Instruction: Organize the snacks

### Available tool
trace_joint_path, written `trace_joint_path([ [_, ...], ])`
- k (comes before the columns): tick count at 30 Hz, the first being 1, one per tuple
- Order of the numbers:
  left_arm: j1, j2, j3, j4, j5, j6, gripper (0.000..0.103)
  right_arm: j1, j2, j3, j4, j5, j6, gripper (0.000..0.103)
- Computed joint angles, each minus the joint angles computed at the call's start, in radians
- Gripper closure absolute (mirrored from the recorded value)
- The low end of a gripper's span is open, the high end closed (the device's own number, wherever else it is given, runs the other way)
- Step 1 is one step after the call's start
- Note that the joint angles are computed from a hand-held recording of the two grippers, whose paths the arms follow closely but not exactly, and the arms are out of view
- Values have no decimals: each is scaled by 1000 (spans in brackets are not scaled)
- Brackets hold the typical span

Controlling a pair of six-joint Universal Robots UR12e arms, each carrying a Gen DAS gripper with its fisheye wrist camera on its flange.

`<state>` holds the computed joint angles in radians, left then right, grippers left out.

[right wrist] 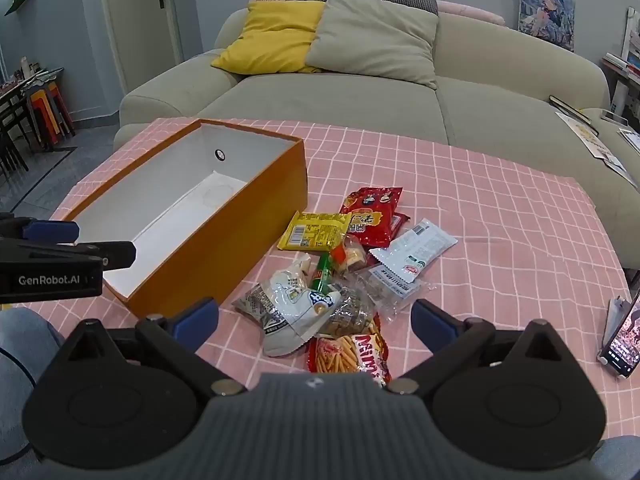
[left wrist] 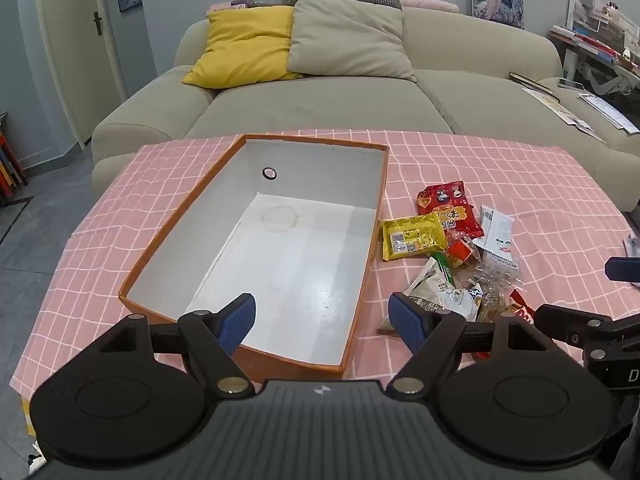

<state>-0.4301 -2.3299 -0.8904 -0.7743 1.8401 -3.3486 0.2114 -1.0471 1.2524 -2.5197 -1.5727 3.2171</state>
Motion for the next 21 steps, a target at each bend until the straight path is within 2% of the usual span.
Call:
trace_joint_path([
  [21, 3, 8, -10, -7, 0, -8, 14, 3, 3, -3, 3, -7, 3, 4],
])
